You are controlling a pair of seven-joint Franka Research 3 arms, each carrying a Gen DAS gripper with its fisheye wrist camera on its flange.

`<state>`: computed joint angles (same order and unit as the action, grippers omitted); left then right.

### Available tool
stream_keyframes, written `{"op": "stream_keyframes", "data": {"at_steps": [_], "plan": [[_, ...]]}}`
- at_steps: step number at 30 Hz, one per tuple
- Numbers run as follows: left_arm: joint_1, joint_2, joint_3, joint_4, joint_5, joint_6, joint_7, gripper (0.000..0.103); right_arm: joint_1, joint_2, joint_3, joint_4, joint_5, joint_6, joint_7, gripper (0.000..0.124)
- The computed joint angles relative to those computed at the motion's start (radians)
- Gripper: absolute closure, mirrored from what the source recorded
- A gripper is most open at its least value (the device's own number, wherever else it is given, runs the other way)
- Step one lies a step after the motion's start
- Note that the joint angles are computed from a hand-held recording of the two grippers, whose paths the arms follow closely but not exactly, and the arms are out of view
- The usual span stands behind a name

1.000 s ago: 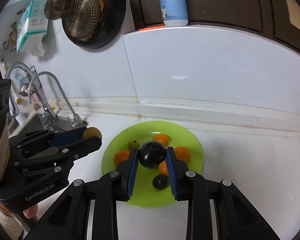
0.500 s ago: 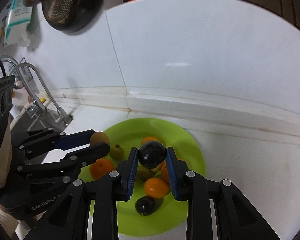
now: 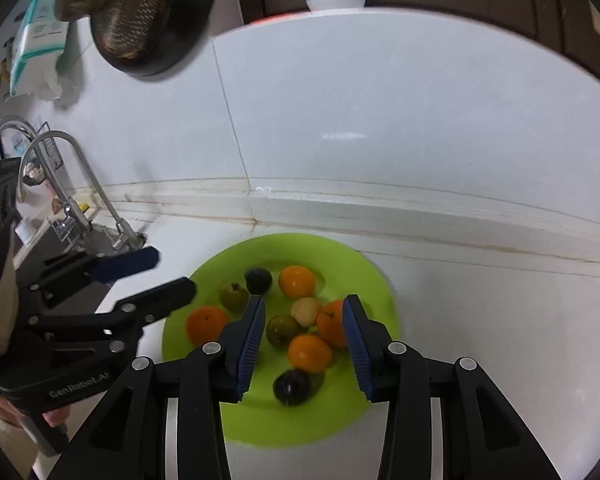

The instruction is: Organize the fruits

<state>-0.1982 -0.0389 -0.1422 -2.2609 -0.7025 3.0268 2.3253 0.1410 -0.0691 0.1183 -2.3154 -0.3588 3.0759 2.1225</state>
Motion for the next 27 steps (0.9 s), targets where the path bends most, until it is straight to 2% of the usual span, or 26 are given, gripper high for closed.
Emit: {"op": "stream_keyframes", "data": {"at_steps": [3, 7, 11, 13, 16, 20, 22, 27], "plan": [[-0.035, -0.080, 0.019, -0.075, -0.045, 0.032, 0.011, 0.046, -0.077, -0.079, 0.070, -0.055, -0.164, 0.002, 0.178, 0.074], [-0.125, -0.184, 0.088, -0.165, -0.113, 0.068, 0.054, 0.042, -0.134, -0.171, 0.143, -0.128, -0.150, 0.008, 0.230, 0.069], [-0.153, -0.273, 0.107, -0.253, -0.064, 0.124, 0.003, 0.036, -0.240, -0.277, 0.270, -0.196, -0.156, 0.003, 0.294, 0.067], [-0.124, -0.318, 0.084, -0.290, -0.019, 0.117, -0.049, 0.032, -0.250, -0.335, 0.299, -0.230, -0.127, -0.010, 0.301, 0.067], [-0.130, -0.383, 0.093, -0.346, 0.019, 0.126, -0.080, 0.027, -0.276, -0.424, 0.353, -0.276, -0.090, -0.025, 0.319, 0.060], [-0.087, -0.475, 0.046, -0.427, 0.079, 0.148, -0.145, 0.023, -0.309, -0.558, 0.427, -0.332, -0.041, -0.055, 0.344, 0.055], [-0.076, -0.528, 0.035, -0.466, 0.102, 0.144, -0.174, 0.022, -0.306, -0.618, 0.445, -0.358, -0.008, -0.077, 0.348, 0.051], [-0.023, -0.657, -0.027, -0.552, 0.155, 0.121, -0.271, 0.021, -0.254, -0.728, 0.449, -0.406, 0.058, -0.137, 0.323, 0.051]]}}
